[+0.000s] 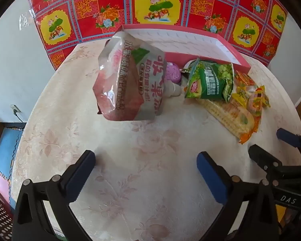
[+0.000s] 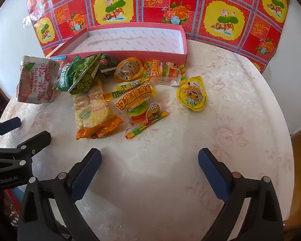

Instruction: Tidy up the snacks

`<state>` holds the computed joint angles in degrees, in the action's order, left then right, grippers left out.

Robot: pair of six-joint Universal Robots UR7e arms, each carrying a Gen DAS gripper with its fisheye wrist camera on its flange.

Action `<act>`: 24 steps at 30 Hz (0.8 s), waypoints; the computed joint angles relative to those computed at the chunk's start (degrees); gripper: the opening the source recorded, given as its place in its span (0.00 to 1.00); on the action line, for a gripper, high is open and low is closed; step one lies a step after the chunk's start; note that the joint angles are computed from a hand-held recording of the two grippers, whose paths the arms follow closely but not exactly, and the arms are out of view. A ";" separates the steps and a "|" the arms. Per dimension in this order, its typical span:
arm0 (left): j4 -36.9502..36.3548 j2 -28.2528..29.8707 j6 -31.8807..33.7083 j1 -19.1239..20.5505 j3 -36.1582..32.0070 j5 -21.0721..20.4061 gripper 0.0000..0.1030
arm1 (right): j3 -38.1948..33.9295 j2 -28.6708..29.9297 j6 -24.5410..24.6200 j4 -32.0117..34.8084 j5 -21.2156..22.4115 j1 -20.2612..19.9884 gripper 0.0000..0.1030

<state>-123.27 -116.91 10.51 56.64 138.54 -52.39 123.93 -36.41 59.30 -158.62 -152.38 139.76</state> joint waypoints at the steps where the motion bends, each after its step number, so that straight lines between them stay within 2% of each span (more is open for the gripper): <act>1: -0.13 -0.01 0.05 0.04 0.02 -0.10 1.00 | 0.02 0.04 -0.05 -0.12 -0.08 0.03 0.96; 24: -0.21 -0.01 0.10 0.03 0.05 -0.05 1.00 | 0.18 0.16 -0.14 -0.55 -0.34 0.17 0.96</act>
<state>-123.48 -116.91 10.61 56.67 138.59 -52.44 124.11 -36.26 59.16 -159.17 -152.72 139.93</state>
